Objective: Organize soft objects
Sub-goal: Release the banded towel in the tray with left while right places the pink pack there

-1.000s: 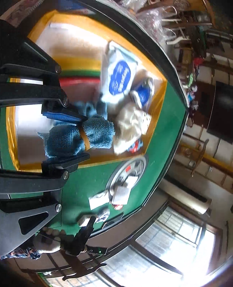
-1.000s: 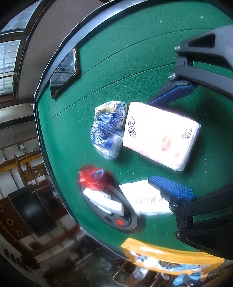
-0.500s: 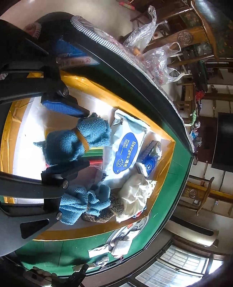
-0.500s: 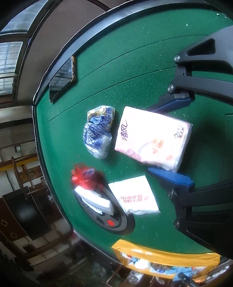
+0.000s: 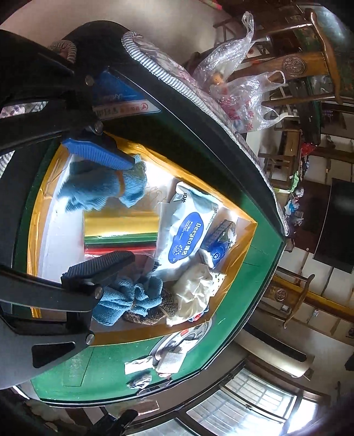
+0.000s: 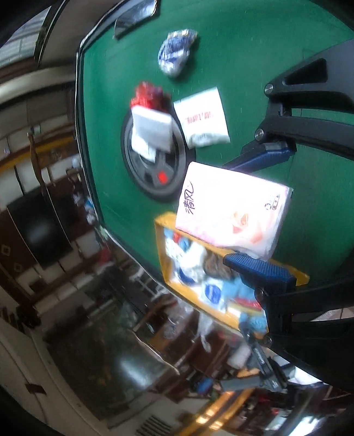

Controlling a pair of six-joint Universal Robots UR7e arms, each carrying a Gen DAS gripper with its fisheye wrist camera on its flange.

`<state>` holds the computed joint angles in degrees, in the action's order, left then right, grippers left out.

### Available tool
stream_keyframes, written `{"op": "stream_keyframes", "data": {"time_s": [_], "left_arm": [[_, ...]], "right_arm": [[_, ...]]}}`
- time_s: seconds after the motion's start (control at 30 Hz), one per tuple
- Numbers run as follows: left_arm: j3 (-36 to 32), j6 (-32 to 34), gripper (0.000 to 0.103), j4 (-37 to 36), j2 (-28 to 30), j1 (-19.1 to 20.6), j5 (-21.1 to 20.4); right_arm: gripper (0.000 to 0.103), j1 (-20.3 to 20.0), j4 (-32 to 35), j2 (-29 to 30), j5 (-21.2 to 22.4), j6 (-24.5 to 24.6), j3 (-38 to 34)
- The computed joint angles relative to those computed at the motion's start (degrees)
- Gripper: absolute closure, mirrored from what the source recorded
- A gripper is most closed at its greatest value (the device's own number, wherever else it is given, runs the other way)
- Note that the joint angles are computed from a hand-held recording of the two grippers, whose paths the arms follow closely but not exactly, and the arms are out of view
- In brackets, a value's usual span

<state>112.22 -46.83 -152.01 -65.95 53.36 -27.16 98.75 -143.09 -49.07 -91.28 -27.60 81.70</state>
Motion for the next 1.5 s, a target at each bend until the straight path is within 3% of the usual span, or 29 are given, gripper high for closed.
{"op": "stream_keyframes", "data": {"time_s": [0.13, 0.27, 0.5, 0.7, 0.9, 1.07, 1.17, 1.33, 1.5], "left_arm": [[3.35, 4.9, 0.042, -11.61, -0.67, -1.43, 1.63], [5.13, 8.26, 0.037, -18.48, -1.06, -2.26, 2.3], [6.44, 9.35, 0.037, -20.98, -2.0, -1.6, 0.96], [7.05, 9.67, 0.037, -22.01, -2.33, -0.85, -0.19], [6.76, 10.36, 0.037, -22.25, -1.96, -0.8, -0.97], [6.11, 10.08, 0.037, -19.92, -1.67, -1.43, -0.57], [5.48, 9.7, 0.037, -19.18, -1.19, -1.49, -0.74], [3.73, 9.81, 0.037, -17.06, -0.07, -2.07, -1.22], [1.81, 14.25, 0.036, -19.31, 2.26, -3.13, -2.57]], "right_arm": [[0.048, 2.84, 8.43, 3.72, 3.19, -3.74, -1.14], [0.048, 4.99, 15.79, 8.08, 5.05, -5.95, -3.58], [0.048, 7.32, 21.62, 14.53, -0.1, -8.0, -6.66], [0.048, 8.69, 14.94, 16.51, -7.71, -8.89, -6.06], [0.05, 10.16, 5.65, 17.82, -14.54, -12.88, -4.88], [0.046, 9.56, 7.56, 14.3, -10.22, -13.19, -2.71], [0.038, 9.28, 5.26, 11.16, -7.67, -14.84, 0.31], [0.036, 6.73, 3.05, 5.75, -4.2, -14.84, 3.23], [0.036, 2.39, -1.61, 2.86, -5.0, -11.28, 1.92]]}}
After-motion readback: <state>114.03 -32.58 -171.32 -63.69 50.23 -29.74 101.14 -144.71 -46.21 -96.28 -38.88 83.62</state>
